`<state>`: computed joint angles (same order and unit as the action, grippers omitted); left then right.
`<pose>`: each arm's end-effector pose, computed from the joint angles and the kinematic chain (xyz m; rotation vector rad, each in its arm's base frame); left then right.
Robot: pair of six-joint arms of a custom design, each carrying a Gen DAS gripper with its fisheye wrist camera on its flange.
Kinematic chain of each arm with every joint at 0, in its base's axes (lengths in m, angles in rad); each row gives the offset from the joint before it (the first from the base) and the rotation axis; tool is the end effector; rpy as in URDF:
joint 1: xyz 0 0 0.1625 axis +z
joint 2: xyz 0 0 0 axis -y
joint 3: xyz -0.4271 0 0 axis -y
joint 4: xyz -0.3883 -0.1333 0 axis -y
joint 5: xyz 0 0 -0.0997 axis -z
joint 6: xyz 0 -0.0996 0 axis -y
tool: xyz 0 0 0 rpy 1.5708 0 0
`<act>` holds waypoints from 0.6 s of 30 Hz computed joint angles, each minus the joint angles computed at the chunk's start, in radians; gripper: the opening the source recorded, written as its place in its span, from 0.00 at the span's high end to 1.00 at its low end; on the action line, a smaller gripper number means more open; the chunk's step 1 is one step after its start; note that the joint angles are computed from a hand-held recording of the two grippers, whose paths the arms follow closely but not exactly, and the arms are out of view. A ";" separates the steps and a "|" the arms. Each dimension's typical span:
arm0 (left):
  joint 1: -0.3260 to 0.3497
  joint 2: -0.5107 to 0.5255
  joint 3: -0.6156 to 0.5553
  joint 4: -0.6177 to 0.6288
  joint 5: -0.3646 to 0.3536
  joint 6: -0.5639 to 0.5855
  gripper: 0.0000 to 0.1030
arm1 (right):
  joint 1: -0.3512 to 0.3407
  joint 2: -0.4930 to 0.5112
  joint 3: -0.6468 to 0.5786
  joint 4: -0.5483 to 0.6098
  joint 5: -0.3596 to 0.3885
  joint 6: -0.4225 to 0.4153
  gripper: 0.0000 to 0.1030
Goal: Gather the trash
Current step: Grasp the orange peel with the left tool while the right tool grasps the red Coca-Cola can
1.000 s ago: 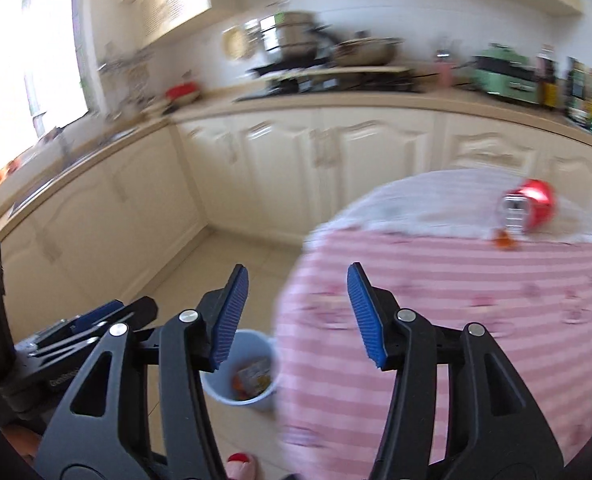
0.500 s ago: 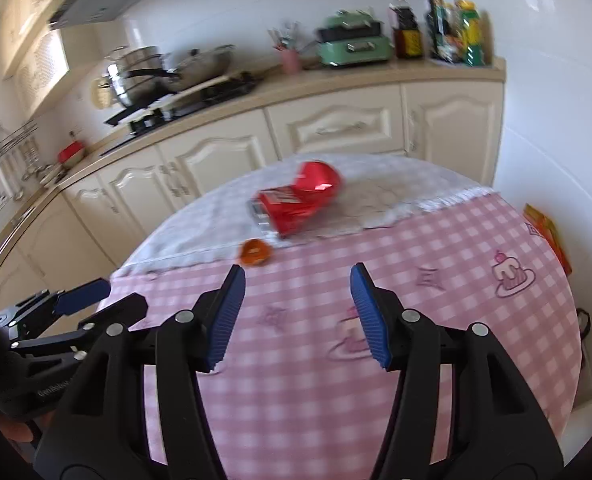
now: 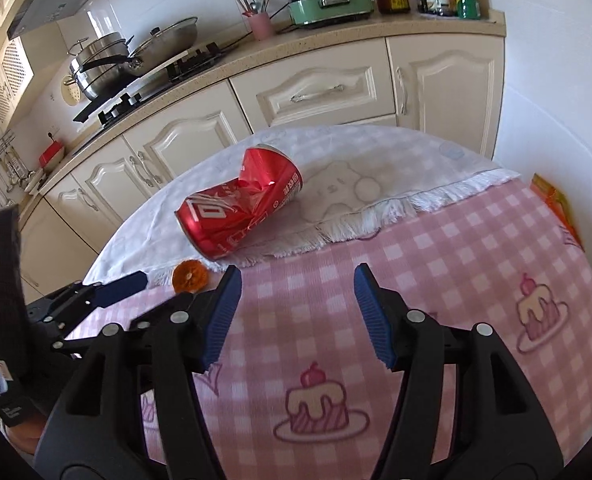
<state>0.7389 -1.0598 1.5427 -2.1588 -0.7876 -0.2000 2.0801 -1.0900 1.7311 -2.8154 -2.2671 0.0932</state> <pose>-0.3503 -0.5945 0.2950 0.7081 2.3366 -0.6090 0.3698 -0.5198 0.3026 0.2373 -2.4760 1.0008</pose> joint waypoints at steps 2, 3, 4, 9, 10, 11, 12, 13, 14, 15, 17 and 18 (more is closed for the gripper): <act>0.014 0.016 -0.024 0.017 -0.021 -0.001 0.46 | -0.002 0.005 -0.007 0.002 0.000 -0.004 0.43; 0.021 0.023 -0.039 0.035 -0.033 -0.007 0.49 | -0.003 0.010 -0.012 0.002 -0.001 -0.006 0.43; 0.025 0.029 -0.049 0.051 -0.039 -0.015 0.54 | -0.004 0.015 -0.020 0.008 -0.002 -0.007 0.43; 0.023 0.040 -0.056 0.056 -0.006 0.003 0.66 | -0.010 0.027 -0.041 0.011 0.009 0.001 0.42; 0.024 0.038 -0.056 0.054 -0.011 0.003 0.67 | -0.012 0.028 -0.044 0.007 0.016 0.007 0.42; 0.026 0.032 -0.053 0.051 -0.017 -0.003 0.67 | -0.014 0.029 -0.047 0.010 0.022 0.012 0.42; 0.026 0.027 -0.051 0.050 -0.022 -0.013 0.67 | -0.018 0.030 -0.052 0.013 0.038 0.021 0.42; 0.027 0.013 -0.045 0.042 -0.035 -0.027 0.67 | -0.021 0.030 -0.056 0.015 0.050 0.028 0.42; 0.026 0.002 -0.038 0.032 -0.043 -0.031 0.67 | -0.027 0.030 -0.061 0.019 0.072 0.040 0.42; 0.023 -0.014 -0.026 0.011 -0.044 -0.032 0.67 | -0.033 0.030 -0.065 0.023 0.096 0.052 0.42; 0.013 -0.045 -0.004 -0.027 -0.025 -0.035 0.67 | -0.048 0.031 -0.077 0.036 0.155 0.088 0.42; 0.009 -0.057 0.003 -0.040 -0.009 -0.045 0.67 | -0.057 0.034 -0.085 0.040 0.185 0.111 0.42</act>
